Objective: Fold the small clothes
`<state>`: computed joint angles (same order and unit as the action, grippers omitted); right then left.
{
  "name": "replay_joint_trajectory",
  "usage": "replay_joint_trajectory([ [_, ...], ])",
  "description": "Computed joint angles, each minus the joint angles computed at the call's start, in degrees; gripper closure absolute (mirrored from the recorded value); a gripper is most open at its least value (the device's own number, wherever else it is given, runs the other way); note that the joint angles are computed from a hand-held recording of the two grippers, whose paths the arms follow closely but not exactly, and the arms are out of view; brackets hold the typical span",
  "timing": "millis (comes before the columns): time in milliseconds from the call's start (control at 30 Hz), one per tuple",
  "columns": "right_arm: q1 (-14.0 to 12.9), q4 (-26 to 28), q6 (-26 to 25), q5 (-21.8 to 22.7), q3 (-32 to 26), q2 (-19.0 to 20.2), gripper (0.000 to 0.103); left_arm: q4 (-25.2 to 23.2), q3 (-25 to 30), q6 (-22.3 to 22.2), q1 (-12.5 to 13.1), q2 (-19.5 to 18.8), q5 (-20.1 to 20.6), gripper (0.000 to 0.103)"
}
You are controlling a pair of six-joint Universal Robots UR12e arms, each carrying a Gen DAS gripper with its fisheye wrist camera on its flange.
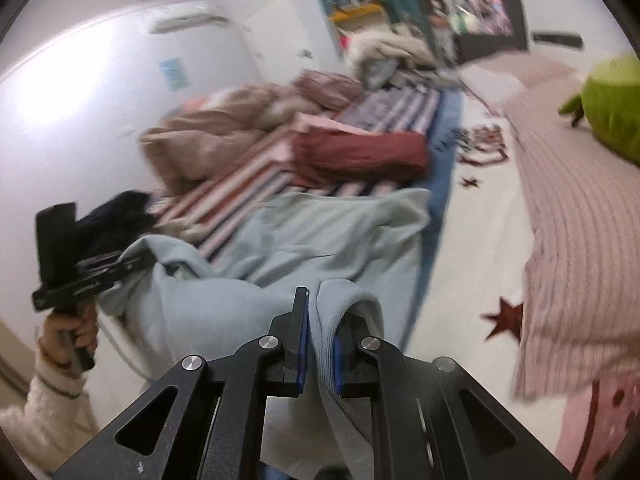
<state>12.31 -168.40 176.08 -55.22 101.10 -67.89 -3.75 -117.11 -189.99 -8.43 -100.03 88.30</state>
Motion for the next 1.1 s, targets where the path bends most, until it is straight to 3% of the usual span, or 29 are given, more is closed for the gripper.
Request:
replay_joint_trajectory([
  [100, 1.2, 6.0, 1.0, -5.07, -5.66, 3.92, 0.099, -5.59, 4.27, -0.27, 0.87, -4.21, 1.5, 0.09],
  [167, 1.53, 9.34, 1.91, -6.74, -8.56, 6.12, 0.099, -7.98, 6.04, -0.88, 1.63, -6.08, 0.18, 0.089],
  [300, 1.81, 14.76, 2.83, -7.42, -11.61, 8.53, 0.097, -10.38, 7.35, -1.28, 2.52, -7.82, -2.85, 0.085],
  [367, 1.57, 17.67, 1.89, -6.28, -11.9, 8.75, 0.092, -10.62, 6.81, -0.64, 2.65, -6.98, -3.94, 0.074],
  [400, 1.4, 18.09, 1.02, -5.78, -11.49, 8.38, 0.083, -10.73, 6.27, -0.19, 2.87, -6.14, -4.89, 0.056],
  [433, 1.08, 18.16, 0.11, -5.03, -10.81, 7.74, 0.064, -10.85, 5.66, 0.2, 2.97, -5.24, -5.37, 0.025],
  [467, 0.7, 17.6, -0.51, -4.48, -9.88, 6.93, 0.052, -10.12, 4.73, 0.87, 2.86, -4.14, -4.93, 0.011],
  [500, 0.21, 15.76, -0.88, -4.09, -8.3, 5.75, 0.032, -8.51, 3.71, 1.71, 2.71, -3.22, -4.68, 0.003],
  [533, -0.21, 14.62, -1.46, -3.43, -6.98, 4.77, 0.027, -7.7, 2.82, 2.49, 2.93, -2.25, -5.71, 0.003],
  [633, -1.59, 15.92, -4.99, -1.6, -3.52, 1.62, 0.027, -7.26, -1.08, 1.45, 3.83, 1.26, -9.09, 0.003],
  [767, -2.5, 21.9, -10.87, -0.99, 0.39, -1.4, 0.027, -5.67, -5.72, 1.1, 3.58, 3.59, -11.53, 0.003],
  [867, -1.33, 19.58, -12.83, -5.37, 3.4, -2.22, 0.03, -3.62, -7.64, -0.43, 2.78, 3.47, -13.7, 0.013],
  [933, -0.13, 13.38, -12.26, -10.12, 5.54, -2.63, 0.049, -0.78, -8.29, -3.5, 1.56, 2.41, -12.8, 0.067],
  [967, 0.53, 10.75, -11.96, -12.43, 6.31, -2.75, 0.056, -1.21, -7.93, -4.08, 0.77, 1.88, -11.28, 0.074],
  [1033, 0.97, 7.22, -11.87, -12.8, 7.34, -2.74, 0.086, -1.11, -7.02, -2.11, -1.46, 0.89, -5.48, 0.086],
  [1100, 1.15, 5.96, -12.46, -12.46, 7.48, -2.66, 0.093, -0.69, -6.81, -1.73, -1.6, 1.04, -5.79, 0.094],
])
